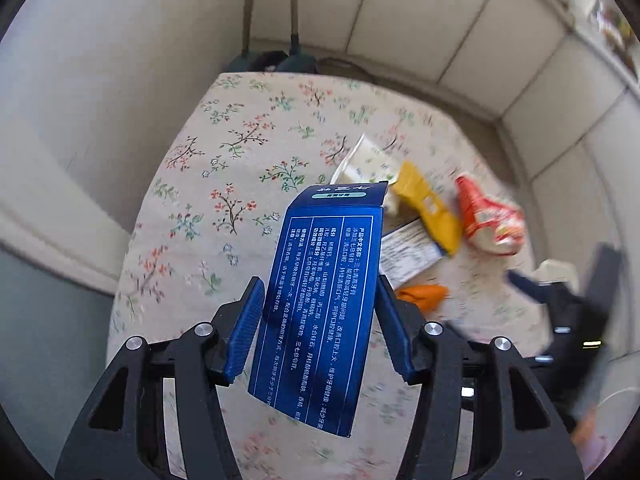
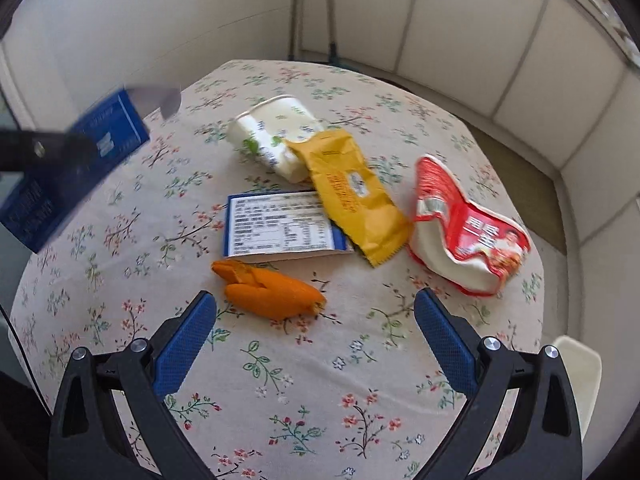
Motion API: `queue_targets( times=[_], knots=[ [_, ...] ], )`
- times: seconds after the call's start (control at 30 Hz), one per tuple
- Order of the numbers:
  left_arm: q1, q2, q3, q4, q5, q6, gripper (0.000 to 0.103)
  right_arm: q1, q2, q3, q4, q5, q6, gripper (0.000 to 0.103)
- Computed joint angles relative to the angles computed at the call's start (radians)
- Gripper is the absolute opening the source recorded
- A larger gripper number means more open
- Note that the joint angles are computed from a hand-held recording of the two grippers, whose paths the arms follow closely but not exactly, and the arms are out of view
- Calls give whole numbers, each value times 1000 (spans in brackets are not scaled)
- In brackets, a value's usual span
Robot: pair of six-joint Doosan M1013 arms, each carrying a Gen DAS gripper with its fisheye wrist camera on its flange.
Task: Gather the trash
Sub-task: 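Grasp the blue milk carton with the left tool while the right tool grasps the second orange peel, then carry the orange peel in the right tool to the white bin and release it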
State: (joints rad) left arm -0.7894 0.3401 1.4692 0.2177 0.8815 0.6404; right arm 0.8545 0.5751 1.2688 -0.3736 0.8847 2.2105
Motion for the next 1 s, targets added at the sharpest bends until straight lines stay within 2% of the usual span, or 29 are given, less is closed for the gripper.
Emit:
queue_targets(
  times=[0.07,0.13,0.23,0.27,0.4,0.6,0.67,0.73,1.0],
  knots=[
    [-13,-40,49,2,-49,-71,53,4,15,-10,22,-15,-101,96],
    [-12,-54,76,-35,-85,-85,53,7,36,-27,48,-2,-179,95],
    [-6,-50,81,-89,-93,-46,53,3,70,-61,94,39,-255,78],
    [-7,-48,81,-85,-90,-47,53,0,77,-69,112,46,-271,76],
    [-5,-44,78,-106,-100,-16,53,-2,93,-86,102,54,-266,69],
    [0,-46,85,-112,-100,-16,53,-3,102,-96,83,74,-241,46],
    [0,-46,86,-108,-98,-24,53,-3,103,-98,69,86,-224,35],
    [2,-47,88,-105,-101,-31,53,-7,96,-91,84,81,-206,30],
    [-3,-47,87,-90,-108,-54,53,-7,67,-65,109,49,-166,26]
  ],
)
